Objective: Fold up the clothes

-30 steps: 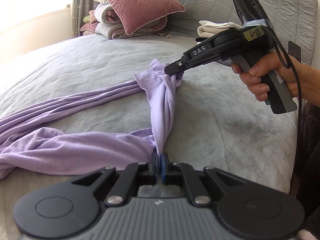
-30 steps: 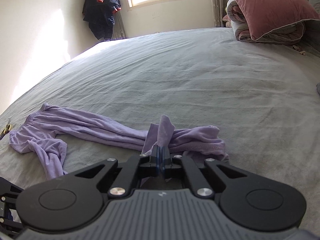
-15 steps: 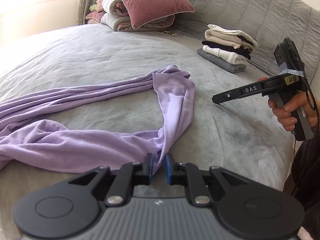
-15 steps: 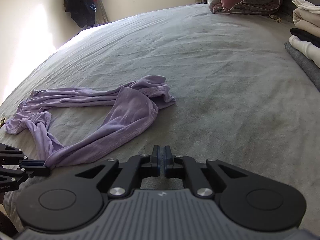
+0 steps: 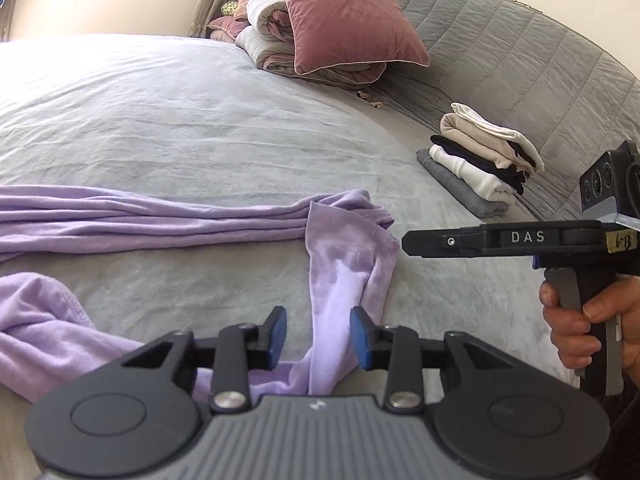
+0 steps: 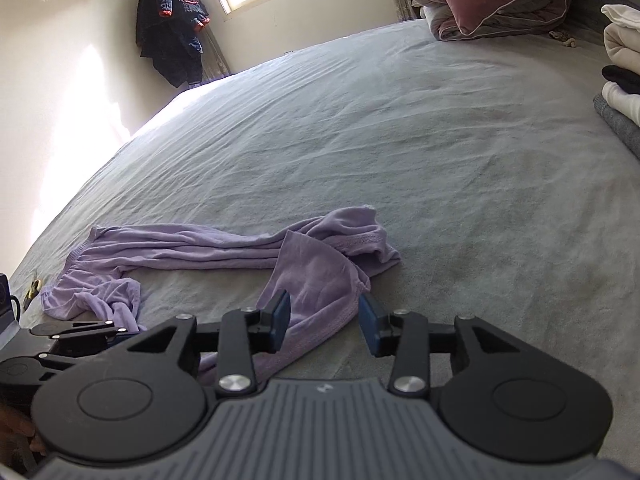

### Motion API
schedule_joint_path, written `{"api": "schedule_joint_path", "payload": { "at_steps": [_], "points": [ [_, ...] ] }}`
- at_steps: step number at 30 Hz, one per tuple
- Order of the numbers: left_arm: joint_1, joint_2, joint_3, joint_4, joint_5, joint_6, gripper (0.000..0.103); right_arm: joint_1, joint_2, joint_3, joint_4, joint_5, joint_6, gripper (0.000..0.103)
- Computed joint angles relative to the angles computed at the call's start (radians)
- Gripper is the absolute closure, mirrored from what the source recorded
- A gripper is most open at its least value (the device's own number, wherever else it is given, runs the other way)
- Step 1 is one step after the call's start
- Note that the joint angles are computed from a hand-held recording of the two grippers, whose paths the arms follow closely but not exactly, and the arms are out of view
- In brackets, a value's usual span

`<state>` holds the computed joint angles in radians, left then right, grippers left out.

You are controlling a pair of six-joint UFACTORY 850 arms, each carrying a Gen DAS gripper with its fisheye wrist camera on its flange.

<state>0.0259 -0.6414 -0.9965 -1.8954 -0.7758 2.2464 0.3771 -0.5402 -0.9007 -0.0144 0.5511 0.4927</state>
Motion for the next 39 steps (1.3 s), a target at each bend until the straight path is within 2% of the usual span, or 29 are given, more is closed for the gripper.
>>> {"api": "schedule_joint_path", "payload": {
  "at_steps": [6,10,14,16,17,22,30,39],
  "points": [
    [-0.037,-0.059,-0.073,-0.048,0.028,-0.109,0.070,0.001,-0.015,-0.031,-0.019,-0.024,0.041,0.061],
    [-0.054,-0.088,-0.107,-0.040,0.020,-0.162,0.070,-0.006,-0.022,-0.041,-0.038,-0.039,0.069,0.060],
    [-0.074,-0.107,-0.122,-0.077,0.013,-0.151,0.072,-0.020,-0.025,-0.043,-0.084,-0.045,0.121,0.060],
    [-0.084,-0.114,-0.128,-0.088,0.017,-0.147,0.083,-0.028,-0.024,-0.041,-0.112,-0.044,0.159,0.060],
    [-0.089,-0.116,-0.132,-0.086,0.025,-0.145,0.102,-0.033,-0.022,-0.038,-0.128,-0.042,0.181,0.060],
    [-0.108,-0.085,-0.084,-0.156,-0.002,-0.007,0.102,-0.063,-0.009,-0.015,-0.227,-0.018,0.319,0.060],
    [-0.135,-0.027,0.000,-0.093,-0.059,0.103,0.101,-0.101,0.016,0.038,-0.363,0.031,0.458,0.060],
    [-0.180,0.001,0.072,-0.030,-0.048,0.188,0.101,-0.119,0.021,0.078,-0.486,0.002,0.545,0.060]
  ]
}}
